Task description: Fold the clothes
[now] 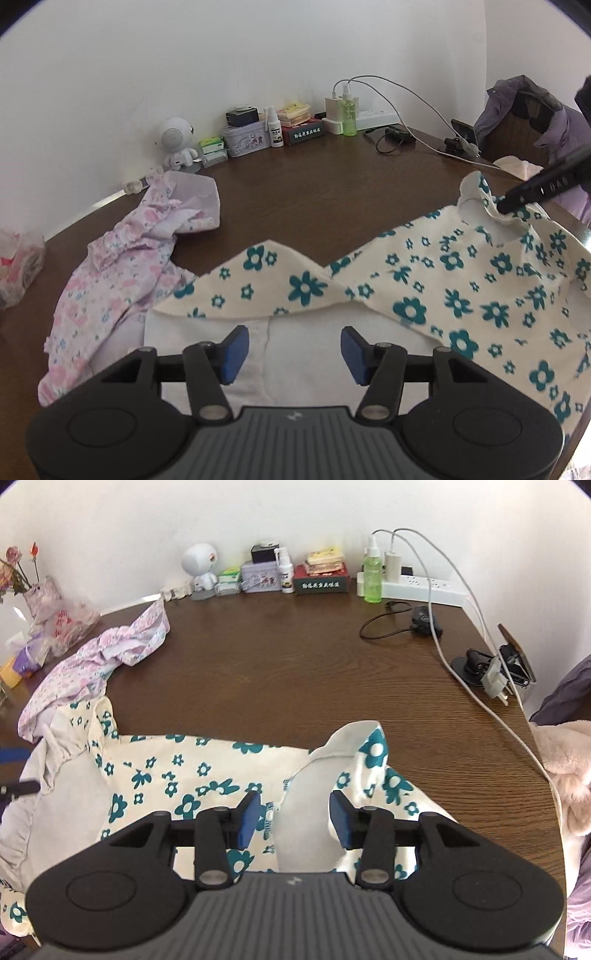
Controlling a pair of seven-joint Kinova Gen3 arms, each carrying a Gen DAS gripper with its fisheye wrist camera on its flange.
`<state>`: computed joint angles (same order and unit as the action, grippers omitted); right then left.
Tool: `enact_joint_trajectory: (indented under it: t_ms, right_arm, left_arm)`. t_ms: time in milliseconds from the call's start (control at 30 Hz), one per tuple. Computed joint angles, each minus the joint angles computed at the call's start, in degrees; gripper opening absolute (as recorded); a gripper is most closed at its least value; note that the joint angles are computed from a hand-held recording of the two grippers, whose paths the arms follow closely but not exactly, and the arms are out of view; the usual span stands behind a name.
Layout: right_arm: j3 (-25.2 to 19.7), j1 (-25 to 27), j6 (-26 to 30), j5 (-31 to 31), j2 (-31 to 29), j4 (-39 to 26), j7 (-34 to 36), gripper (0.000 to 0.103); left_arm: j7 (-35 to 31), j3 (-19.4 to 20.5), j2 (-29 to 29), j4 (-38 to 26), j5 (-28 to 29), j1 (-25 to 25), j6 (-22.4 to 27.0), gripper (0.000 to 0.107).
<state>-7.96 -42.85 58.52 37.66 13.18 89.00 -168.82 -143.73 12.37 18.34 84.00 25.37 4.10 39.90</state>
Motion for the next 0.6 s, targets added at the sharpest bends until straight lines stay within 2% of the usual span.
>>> enact_joint_trajectory:
  t_ms: [100,167,200,233,267,333,467,600]
  right_arm:
    - [0.3,0.2,-0.8,-0.8,3.6,-3.2,2.6,0.042]
    - [1.2,0.2,-2.0,-0.7,6.0,-5.4,4.9,0.04]
    - [1.7,0.1,-2.4,-0.7,7.1,-6.4,6.2,0.039]
    - [2.2,0.0,-2.7,-0.8,8.2,-7.5,7.5,0.035]
    - [2.5,0.2,-2.2,-1.9,9.6,-9.2,9.5,0.033]
    - [3.2,0.5,-2.2,-3.9,11.1,-10.9,12.6,0.029]
    - [5.3,-0.8,-2.5,-4.1,11.4,-10.2,13.7,0.029]
    - [6.2,-1.4,-3.8,-3.3,10.4,-8.1,12.3,0.029]
  left_arm:
    - [-1.3,2.2,4.3,-4.5,1.8,0.8,-1.1,0.053]
    - [-2.1,2.8,7.4,-8.2,0.5,2.3,0.2,0.049]
    - [-2.0,2.8,9.1,-10.7,-1.5,3.3,2.0,0.031]
    - [-1.6,2.4,10.8,-13.3,-3.5,4.8,4.1,0.0]
    - [-0.5,0.8,12.5,-15.8,-5.9,6.8,6.4,0.003]
    - [0.2,-0.1,14.2,-17.9,-7.7,7.7,8.5,0.002]
    - [2.0,0.1,16.1,-19.2,-8.3,6.4,9.4,0.002]
    - [6.2,-0.6,16.0,-18.7,-7.3,5.2,6.6,0.002]
